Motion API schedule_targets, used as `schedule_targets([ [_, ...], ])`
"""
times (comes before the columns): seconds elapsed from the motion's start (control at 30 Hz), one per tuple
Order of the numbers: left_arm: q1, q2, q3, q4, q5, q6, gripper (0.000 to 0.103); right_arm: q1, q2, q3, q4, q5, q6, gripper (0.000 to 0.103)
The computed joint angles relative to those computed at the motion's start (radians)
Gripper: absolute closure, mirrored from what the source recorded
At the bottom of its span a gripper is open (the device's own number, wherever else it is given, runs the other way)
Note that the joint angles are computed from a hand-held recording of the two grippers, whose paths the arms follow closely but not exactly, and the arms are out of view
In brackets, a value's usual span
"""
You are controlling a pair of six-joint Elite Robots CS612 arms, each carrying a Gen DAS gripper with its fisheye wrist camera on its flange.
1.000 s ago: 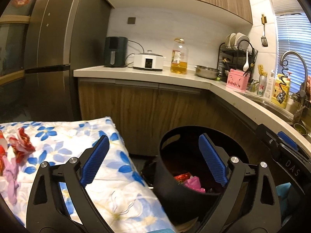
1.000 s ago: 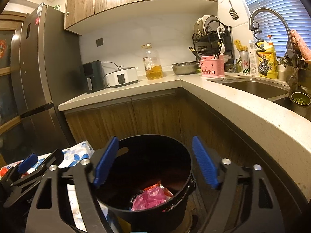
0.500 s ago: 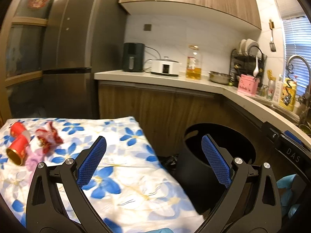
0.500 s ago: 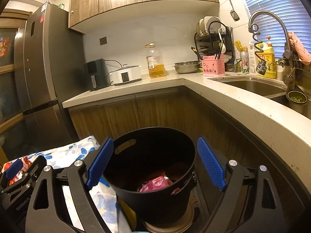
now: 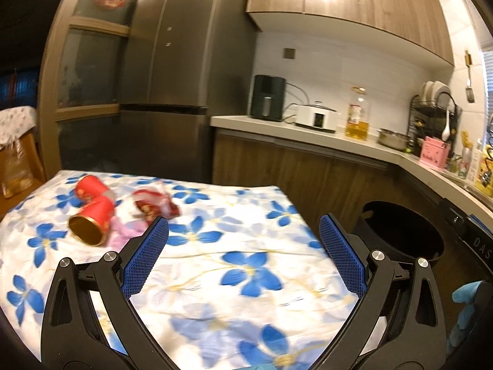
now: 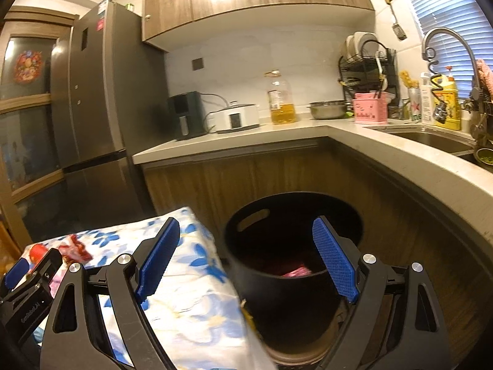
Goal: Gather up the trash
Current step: 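Move both open tools back over the red cups on the table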
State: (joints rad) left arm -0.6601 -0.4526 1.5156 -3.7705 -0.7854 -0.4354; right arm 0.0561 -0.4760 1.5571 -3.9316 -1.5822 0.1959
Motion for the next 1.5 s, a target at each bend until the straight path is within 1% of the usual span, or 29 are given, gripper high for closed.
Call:
schedule_targets([
  [0.17,0.007,-0.016,0.05,-0.004,0.044,-0.03,0.006,0.025,0.009,-0.014,0.013,0.03,-0.011,0.018],
  [0.33,0.018,-0.028,0.092,0.021,0.085,-0.08,0.006,0.054,0.022,-0.041,0.049,0.068,-0.029,0.018],
  [0.57,0.039,-0.043,0.153,0.036,0.136,-0.147,0.006,0.092,0.045,-0.084,0.095,0.116,-0.046,0.018],
  [0.7,0.057,-0.05,0.182,0.068,0.163,-0.188,0.006,0.117,0.062,-0.113,0.134,0.152,-0.064,0.018],
  [0.97,0.087,-0.058,0.218,0.101,0.204,-0.269,0.006,0.166,0.092,-0.175,0.212,0.211,-0.112,0.022],
  [1.2,0.112,-0.06,0.223,0.1,0.215,-0.298,0.006,0.205,0.119,-0.248,0.31,0.227,-0.163,0.026],
  [1.3,0.121,-0.058,0.223,0.091,0.214,-0.303,0.006,0.216,0.13,-0.275,0.345,0.228,-0.178,0.027],
  [1.4,0.131,-0.058,0.224,0.088,0.208,-0.311,0.006,0.225,0.14,-0.303,0.4,0.225,-0.196,0.031],
  [1.5,0.139,-0.058,0.223,0.086,0.199,-0.319,0.006,0.234,0.147,-0.325,0.452,0.219,-0.212,0.032],
])
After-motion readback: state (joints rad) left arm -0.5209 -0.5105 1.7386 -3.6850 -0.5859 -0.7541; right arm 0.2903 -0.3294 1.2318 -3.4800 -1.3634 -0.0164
